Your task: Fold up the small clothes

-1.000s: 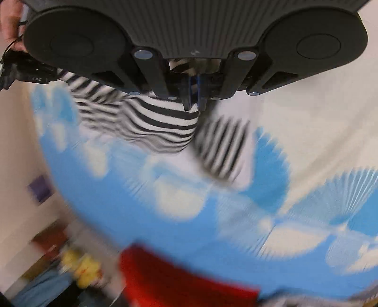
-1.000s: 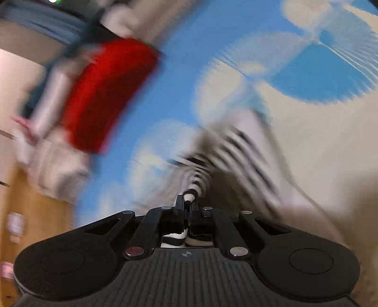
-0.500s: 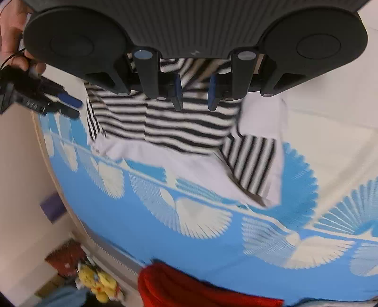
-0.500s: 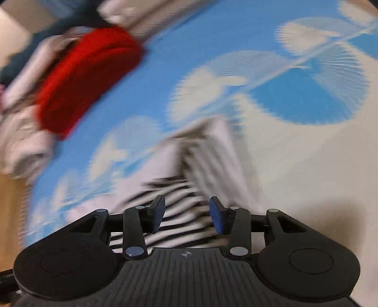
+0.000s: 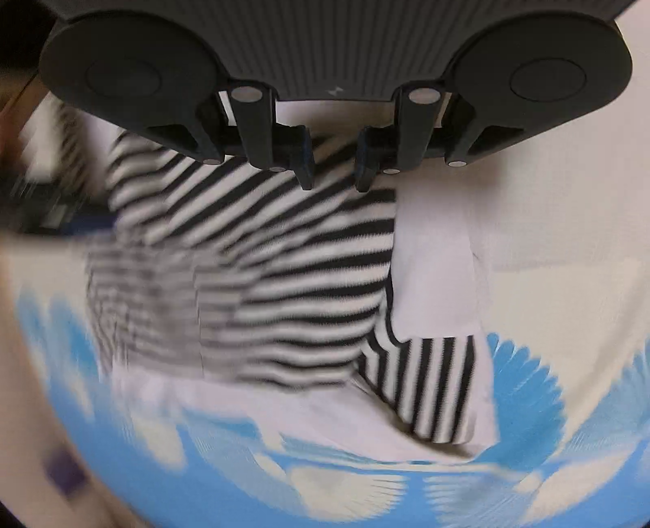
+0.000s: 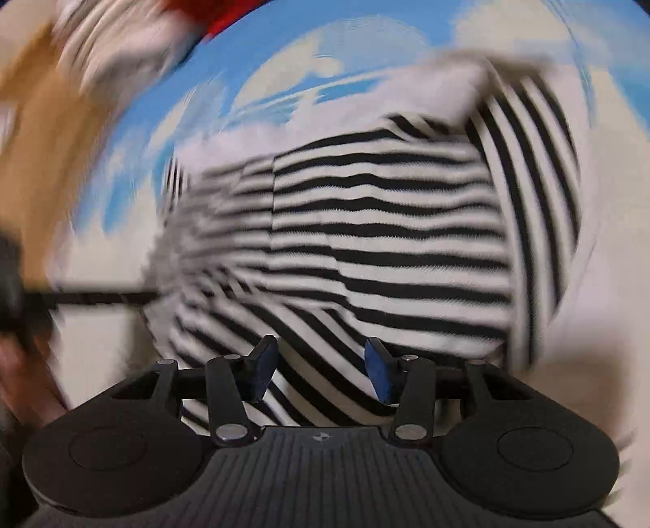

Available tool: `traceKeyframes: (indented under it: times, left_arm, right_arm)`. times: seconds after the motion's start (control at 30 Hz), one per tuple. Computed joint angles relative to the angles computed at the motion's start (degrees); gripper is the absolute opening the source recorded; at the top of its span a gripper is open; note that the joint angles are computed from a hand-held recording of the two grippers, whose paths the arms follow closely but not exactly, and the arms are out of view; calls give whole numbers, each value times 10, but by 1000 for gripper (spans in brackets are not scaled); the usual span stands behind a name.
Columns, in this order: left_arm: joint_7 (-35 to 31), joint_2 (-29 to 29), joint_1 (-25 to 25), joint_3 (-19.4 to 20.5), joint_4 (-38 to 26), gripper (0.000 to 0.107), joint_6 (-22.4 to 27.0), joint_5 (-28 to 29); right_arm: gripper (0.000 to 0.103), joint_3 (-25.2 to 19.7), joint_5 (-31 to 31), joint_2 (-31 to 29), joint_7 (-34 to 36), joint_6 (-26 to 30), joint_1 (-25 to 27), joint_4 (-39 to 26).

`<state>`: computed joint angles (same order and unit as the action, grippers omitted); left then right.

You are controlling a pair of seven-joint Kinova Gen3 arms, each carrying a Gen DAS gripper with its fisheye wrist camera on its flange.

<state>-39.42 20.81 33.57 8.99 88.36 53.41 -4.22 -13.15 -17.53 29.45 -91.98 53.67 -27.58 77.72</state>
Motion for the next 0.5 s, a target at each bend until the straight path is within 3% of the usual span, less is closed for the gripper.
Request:
traceKeyframes:
  times: [0.1,0.17,0.23,0.3,0.4,0.5]
  left_arm:
    - [-7,-2,-7,24,-3,23,6,-27]
    - [32,-23,-4,22,17,23,-34,-50]
    - [78,-41,-2,18,38,23,-81,-64]
    - [112,-49,-17,46,55,23,-127,-90]
    - [95,-32,-28,70,47,24,-141,-86]
    - [25,17,-27,75,9,26,-81,-36]
  right_arm:
    - [49,-27,-1,-12,4,-33,34,24]
    - [51,-35,-44,-34,1,-80,61,51]
    - [51,-80,-90,-41,7,-126,110,79]
    - [52,-108,-137,-36,39,-151,131,94]
    - [56,-75,-149,-29,84,-118,88,80]
    - [56,-37,-88,-1,87,-49,28,44]
